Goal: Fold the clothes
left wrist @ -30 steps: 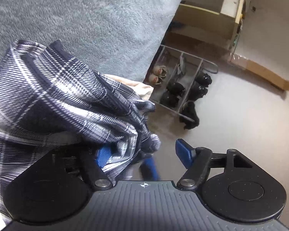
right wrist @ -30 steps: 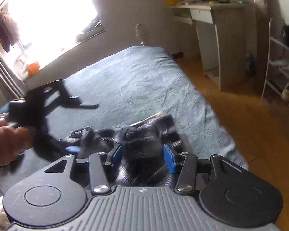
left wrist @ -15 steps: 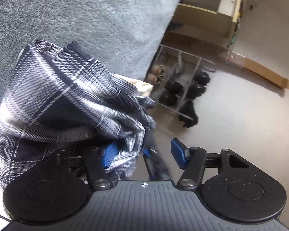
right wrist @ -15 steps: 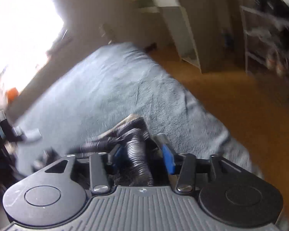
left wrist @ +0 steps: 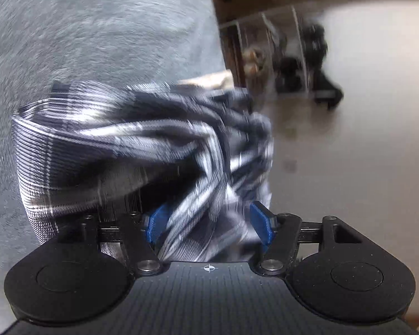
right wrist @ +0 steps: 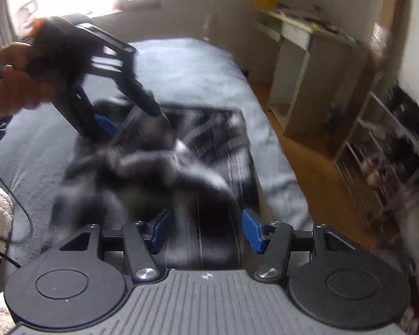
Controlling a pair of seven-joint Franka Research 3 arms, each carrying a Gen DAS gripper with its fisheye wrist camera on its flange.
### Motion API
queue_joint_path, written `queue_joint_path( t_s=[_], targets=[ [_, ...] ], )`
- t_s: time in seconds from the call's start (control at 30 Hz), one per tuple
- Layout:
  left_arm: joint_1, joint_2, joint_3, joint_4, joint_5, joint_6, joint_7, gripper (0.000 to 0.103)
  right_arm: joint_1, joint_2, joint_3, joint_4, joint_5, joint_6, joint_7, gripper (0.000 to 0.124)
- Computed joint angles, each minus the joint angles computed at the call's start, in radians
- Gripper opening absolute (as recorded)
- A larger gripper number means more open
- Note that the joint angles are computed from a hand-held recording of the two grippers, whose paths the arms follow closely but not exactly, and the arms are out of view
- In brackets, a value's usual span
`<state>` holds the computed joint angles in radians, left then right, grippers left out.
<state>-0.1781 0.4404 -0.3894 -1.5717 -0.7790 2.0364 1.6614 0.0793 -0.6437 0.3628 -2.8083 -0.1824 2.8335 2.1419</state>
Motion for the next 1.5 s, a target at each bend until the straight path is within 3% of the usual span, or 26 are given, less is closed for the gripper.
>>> queue_joint_path(
  t_s=[0.03, 0.13, 0.2, 0.23, 0.3, 0.4, 0.57, 0.67, 0.77, 1.0, 1.27, 1.4, 1.5],
  targets=[
    [-0.003, -0.005, 0.001, -0.002, 0.014, 0.001, 0.013, 0.058, 0.003, -0.021, 0.000, -0.023, 0.019, 0.003, 0.030, 0.058],
    [-0.019, -0.022, 0.008, -0.015, 0.062, 0.024, 0.034, 0.040, -0.004, -0.085, 0.001, -0.104, 0.078, 0.057, 0.130, 0.058],
    [-0.030, -0.030, 0.013, -0.023, 0.093, 0.041, 0.030, 0.016, -0.003, -0.083, -0.016, -0.143, 0.127, 0.116, 0.176, 0.054],
    [-0.033, -0.035, 0.015, -0.028, 0.104, 0.049, 0.029, 0.013, 0.013, -0.076, -0.042, -0.159, 0.157, 0.142, 0.182, 0.050],
    [-0.025, -0.051, 0.011, -0.049, 0.092, 0.059, 0.041, 0.007, 0.071, -0.071, -0.108, -0.185, 0.219, 0.175, 0.167, 0.017],
    [0.019, -0.082, -0.002, -0.083, -0.022, 0.034, 0.078, 0.005, 0.084, -0.143, -0.066, -0.203, 0.242, 0.144, 0.162, 0.005],
    [0.063, -0.145, 0.033, -0.117, -0.132, -0.064, 0.075, 0.005, 0.152, -0.272, 0.010, -0.169, 0.225, 0.006, 0.182, 0.004],
    [0.076, -0.194, 0.069, -0.140, -0.147, -0.091, 0.077, 0.004, 0.201, -0.287, 0.032, -0.141, 0.218, 0.017, 0.190, 0.004],
    [0.082, -0.221, 0.097, -0.151, -0.178, -0.081, 0.075, 0.004, 0.227, -0.274, 0.028, -0.132, 0.230, 0.092, 0.196, 0.004],
    [0.073, -0.182, 0.104, -0.100, -0.252, -0.007, 0.033, 0.004, 0.235, -0.196, -0.079, -0.129, 0.285, 0.269, 0.095, 0.004],
    [0.038, 0.025, 0.041, 0.117, -0.171, 0.006, -0.068, 0.004, 0.322, -0.086, -0.333, -0.113, 0.397, 0.335, -0.094, 0.003],
    [0.024, 0.149, 0.005, 0.259, -0.104, -0.020, -0.126, 0.004, 0.308, -0.069, -0.355, -0.119, 0.470, 0.331, -0.111, 0.003],
    [0.010, 0.235, -0.021, 0.370, -0.049, -0.055, -0.155, 0.005, 0.265, -0.075, -0.326, -0.125, 0.515, 0.305, -0.110, 0.003]
  ],
)
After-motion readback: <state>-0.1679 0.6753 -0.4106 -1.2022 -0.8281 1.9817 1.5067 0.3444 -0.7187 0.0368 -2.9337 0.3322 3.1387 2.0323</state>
